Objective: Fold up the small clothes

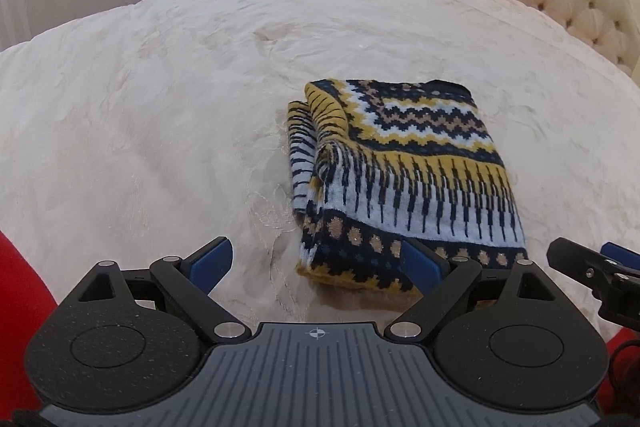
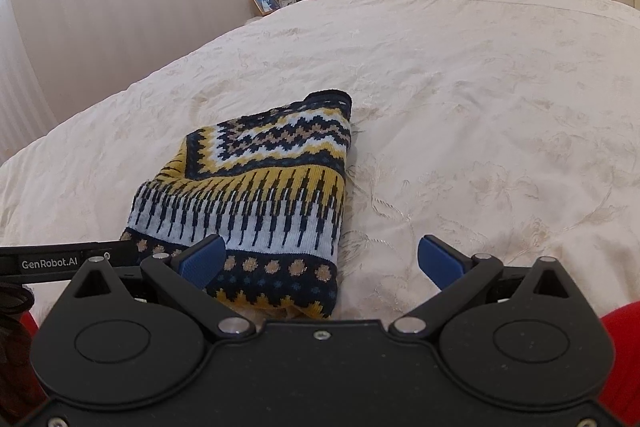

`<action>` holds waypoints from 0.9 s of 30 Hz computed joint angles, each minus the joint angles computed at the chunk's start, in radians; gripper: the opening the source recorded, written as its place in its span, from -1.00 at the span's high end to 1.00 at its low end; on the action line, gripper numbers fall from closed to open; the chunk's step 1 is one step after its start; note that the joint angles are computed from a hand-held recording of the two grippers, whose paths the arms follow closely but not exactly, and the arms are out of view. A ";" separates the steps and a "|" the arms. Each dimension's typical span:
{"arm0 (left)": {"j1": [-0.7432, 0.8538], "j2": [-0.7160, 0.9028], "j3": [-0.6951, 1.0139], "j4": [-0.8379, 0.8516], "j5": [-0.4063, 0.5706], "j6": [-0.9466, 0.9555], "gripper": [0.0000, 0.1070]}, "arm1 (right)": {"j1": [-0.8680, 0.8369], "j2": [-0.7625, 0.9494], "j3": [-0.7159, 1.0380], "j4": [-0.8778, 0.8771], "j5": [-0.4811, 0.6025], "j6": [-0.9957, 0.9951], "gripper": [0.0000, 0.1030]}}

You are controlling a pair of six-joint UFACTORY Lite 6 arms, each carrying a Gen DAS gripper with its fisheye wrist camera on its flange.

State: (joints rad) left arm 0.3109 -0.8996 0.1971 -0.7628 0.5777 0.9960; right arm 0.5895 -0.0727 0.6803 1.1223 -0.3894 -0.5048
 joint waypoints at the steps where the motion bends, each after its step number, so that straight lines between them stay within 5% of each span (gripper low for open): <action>1: -0.001 0.000 -0.001 0.001 -0.001 0.000 -0.71 | 0.000 0.001 0.001 0.001 0.001 -0.001 -0.98; 27: -0.033 0.021 0.005 0.008 -0.021 -0.004 -0.70 | 0.002 0.012 0.003 -0.008 0.002 0.010 -0.98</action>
State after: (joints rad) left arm 0.2779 -0.8784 0.2023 -0.7546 0.5566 0.9925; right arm 0.5919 -0.0610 0.6837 1.1141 -0.3870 -0.4945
